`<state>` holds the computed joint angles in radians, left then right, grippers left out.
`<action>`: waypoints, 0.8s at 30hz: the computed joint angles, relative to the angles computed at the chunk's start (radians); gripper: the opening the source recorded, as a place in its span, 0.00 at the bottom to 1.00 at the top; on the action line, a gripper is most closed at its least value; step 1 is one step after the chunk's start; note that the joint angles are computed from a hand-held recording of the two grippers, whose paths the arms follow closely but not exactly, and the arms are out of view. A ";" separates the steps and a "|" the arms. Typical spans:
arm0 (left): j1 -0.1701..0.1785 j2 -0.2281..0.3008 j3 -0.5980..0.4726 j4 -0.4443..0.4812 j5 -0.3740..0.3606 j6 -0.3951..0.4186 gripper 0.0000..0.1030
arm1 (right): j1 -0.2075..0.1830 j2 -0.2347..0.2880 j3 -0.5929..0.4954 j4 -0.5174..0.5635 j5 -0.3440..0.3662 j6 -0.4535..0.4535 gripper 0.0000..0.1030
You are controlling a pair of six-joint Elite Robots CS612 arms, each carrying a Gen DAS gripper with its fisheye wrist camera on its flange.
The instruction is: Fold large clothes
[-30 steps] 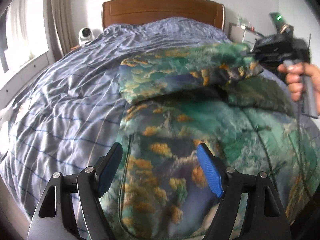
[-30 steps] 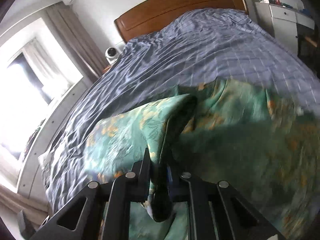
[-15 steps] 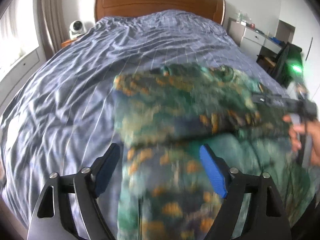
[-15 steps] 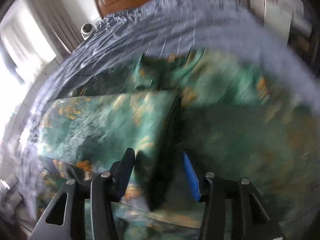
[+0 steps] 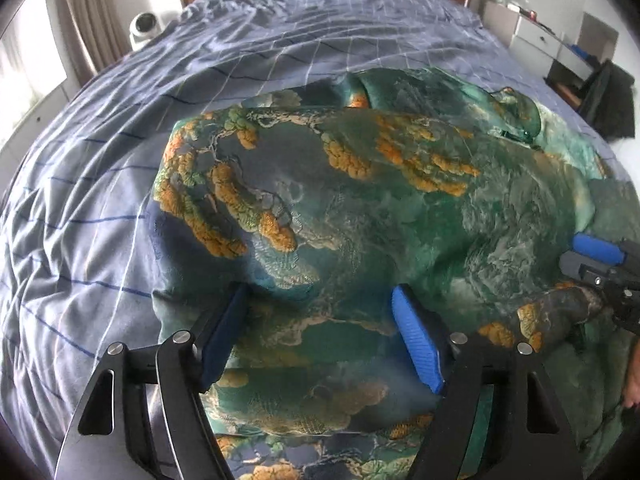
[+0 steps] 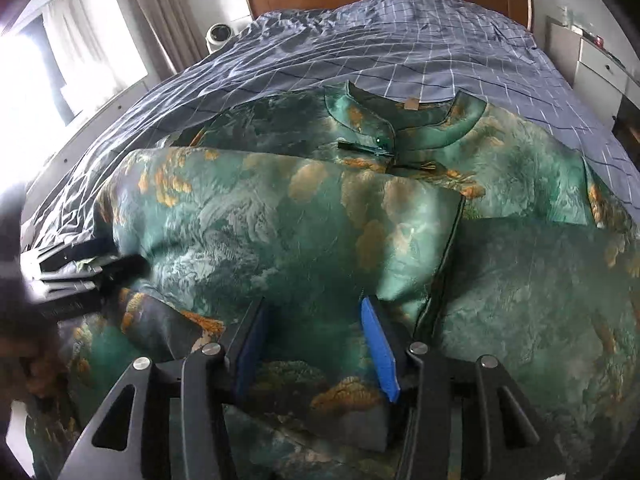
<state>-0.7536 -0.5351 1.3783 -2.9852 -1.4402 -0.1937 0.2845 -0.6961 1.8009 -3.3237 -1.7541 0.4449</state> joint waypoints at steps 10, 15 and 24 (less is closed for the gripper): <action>-0.006 -0.014 -0.082 -0.009 0.025 0.000 0.78 | 0.015 0.012 -0.002 -0.027 -0.031 -0.003 0.46; 0.010 0.064 -0.206 0.123 0.029 -0.068 0.79 | 0.017 0.012 -0.003 -0.022 -0.040 -0.010 0.46; 0.015 0.039 -0.091 0.032 -0.018 -0.081 0.80 | 0.027 0.018 -0.009 -0.020 -0.073 -0.024 0.46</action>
